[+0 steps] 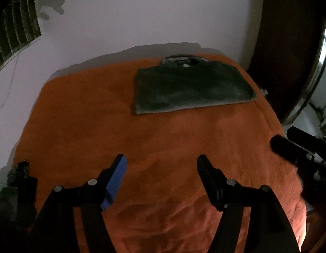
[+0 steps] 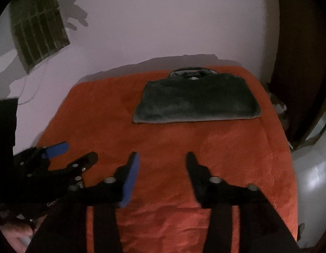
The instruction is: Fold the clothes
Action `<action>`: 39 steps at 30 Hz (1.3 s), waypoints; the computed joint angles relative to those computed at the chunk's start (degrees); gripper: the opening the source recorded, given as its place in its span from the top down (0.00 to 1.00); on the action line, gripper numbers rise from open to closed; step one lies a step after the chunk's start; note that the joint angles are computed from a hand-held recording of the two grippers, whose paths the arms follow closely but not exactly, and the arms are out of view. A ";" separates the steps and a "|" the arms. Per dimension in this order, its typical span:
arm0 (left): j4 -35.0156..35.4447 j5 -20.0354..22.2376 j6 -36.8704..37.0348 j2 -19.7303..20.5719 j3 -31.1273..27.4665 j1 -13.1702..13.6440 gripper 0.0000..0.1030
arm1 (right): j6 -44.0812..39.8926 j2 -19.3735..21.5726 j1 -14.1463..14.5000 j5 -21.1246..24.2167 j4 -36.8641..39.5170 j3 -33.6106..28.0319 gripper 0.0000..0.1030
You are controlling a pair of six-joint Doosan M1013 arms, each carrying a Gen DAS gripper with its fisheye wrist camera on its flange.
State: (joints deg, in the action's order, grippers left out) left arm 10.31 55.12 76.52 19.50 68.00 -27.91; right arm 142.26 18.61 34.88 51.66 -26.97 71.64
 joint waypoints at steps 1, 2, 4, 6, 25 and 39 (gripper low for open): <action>0.83 -1.46 -1.16 -1.10 2.19 -0.18 0.32 | 0.99 -0.32 0.72 -0.69 -1.91 1.29 0.37; 1.81 -2.89 -2.48 -2.23 4.39 -0.36 0.32 | 3.54 -0.76 1.65 -1.25 -4.69 2.73 0.35; 3.88 -3.06 -4.09 -4.11 7.87 -0.71 0.27 | 6.34 -1.74 3.71 -1.41 -7.73 5.58 0.21; 4.38 -2.19 -4.84 -5.73 10.51 -0.78 0.26 | 5.42 -1.73 5.22 0.97 -7.13 5.77 0.21; 5.49 -5.81 -2.49 -14.28 22.49 -0.60 0.26 | 15.15 -1.30 8.96 2.98 -11.45 7.66 0.05; 3.44 -6.98 -4.91 -12.54 22.72 1.61 0.26 | 14.05 0.70 9.33 2.55 -10.19 6.98 0.05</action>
